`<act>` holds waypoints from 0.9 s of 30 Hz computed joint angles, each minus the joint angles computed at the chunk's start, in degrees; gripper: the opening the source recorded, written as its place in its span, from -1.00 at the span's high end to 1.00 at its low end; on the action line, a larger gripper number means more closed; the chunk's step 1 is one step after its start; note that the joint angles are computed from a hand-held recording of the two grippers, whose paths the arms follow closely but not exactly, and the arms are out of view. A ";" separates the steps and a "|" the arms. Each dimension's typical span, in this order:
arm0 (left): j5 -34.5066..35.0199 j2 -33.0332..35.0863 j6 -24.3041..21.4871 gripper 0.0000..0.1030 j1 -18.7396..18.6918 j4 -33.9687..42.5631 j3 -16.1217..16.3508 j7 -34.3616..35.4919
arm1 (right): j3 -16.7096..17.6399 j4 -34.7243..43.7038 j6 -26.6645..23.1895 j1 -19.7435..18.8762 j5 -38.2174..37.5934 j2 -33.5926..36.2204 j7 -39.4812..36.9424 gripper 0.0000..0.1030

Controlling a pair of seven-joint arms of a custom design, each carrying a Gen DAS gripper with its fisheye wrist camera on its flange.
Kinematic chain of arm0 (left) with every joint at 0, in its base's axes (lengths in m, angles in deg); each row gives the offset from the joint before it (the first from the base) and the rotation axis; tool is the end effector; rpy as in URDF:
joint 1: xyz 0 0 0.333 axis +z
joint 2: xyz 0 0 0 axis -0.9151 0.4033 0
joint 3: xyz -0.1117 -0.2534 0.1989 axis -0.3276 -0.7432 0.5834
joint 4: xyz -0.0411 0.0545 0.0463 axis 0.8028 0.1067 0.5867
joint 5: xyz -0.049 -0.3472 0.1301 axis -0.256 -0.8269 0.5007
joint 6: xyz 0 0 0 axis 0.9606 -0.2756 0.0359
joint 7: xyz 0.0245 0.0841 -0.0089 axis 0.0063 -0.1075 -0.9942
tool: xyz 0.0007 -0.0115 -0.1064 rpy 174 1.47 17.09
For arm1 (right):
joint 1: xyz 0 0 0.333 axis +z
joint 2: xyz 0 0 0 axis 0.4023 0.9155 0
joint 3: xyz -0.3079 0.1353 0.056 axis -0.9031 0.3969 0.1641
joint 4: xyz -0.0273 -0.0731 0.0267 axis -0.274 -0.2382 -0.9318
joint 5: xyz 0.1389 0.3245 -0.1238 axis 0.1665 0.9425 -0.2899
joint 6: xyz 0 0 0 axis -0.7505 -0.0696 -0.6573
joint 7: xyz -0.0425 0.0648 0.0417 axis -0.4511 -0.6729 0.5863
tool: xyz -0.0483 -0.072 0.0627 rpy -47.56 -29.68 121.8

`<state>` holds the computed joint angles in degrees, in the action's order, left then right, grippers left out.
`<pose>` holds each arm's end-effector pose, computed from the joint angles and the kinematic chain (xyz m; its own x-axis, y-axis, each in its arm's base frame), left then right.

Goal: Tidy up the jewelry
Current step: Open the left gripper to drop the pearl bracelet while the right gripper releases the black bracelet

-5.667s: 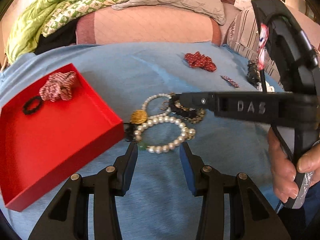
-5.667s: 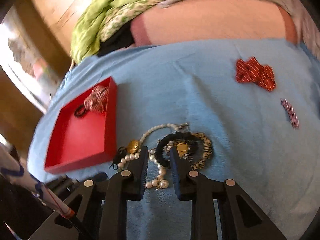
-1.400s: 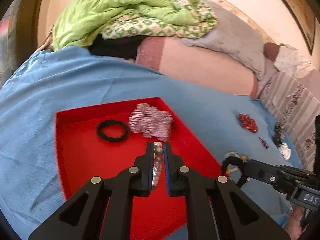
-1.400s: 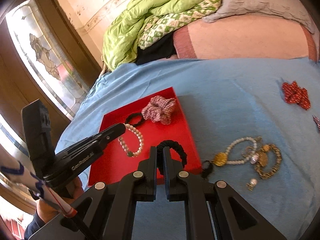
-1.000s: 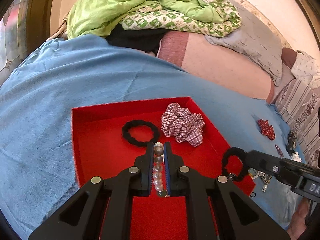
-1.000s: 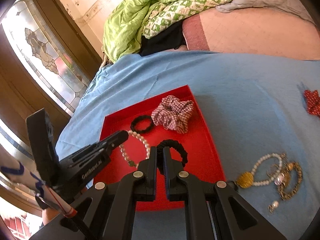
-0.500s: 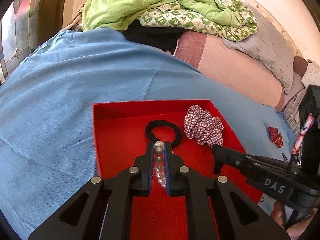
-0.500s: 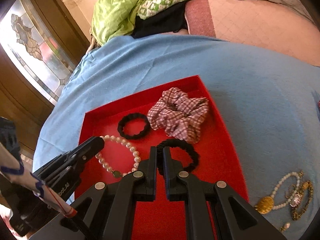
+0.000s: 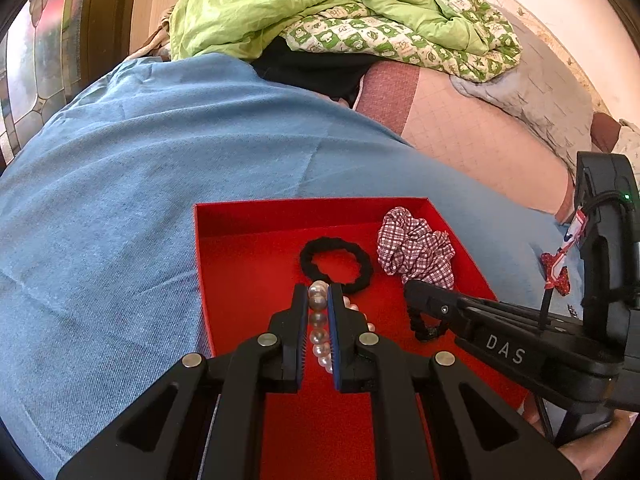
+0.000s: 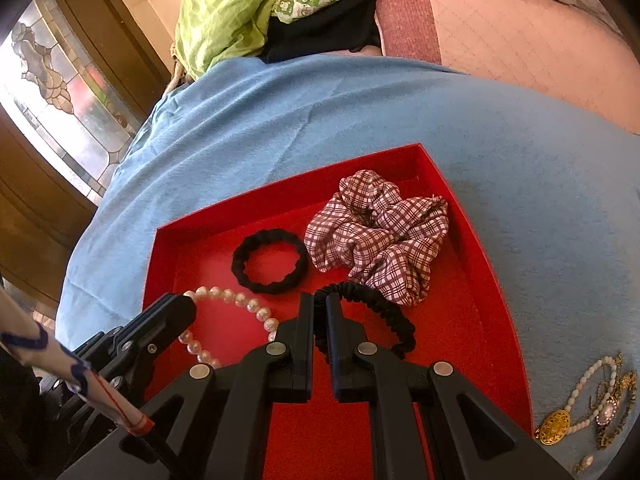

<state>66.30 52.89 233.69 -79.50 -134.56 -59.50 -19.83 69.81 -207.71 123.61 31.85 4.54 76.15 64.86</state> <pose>0.4820 -0.2730 0.5080 -0.0456 -0.9652 0.2573 -0.7500 -0.1371 -0.6471 0.5293 0.0487 0.4903 0.1673 -0.9354 -0.3116 -0.8535 0.0208 -0.5207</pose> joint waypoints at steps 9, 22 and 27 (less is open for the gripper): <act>1.83 -0.05 -0.08 0.82 0.11 0.01 -0.05 -1.48 | -0.05 0.50 -0.64 0.10 0.45 0.10 -0.71 0.84; 3.39 -0.46 0.35 0.82 0.28 0.12 -0.12 -2.73 | -0.32 0.77 -2.15 -0.12 2.89 -0.32 -2.07 0.83; 6.41 -0.66 0.27 0.82 0.45 0.59 -0.42 -5.66 | -0.74 0.15 -2.76 -0.05 4.94 -1.92 -3.87 0.82</act>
<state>72.71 52.23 233.96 -79.05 -133.97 -59.92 -25.50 69.07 -207.56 120.85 31.80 9.48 74.24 60.99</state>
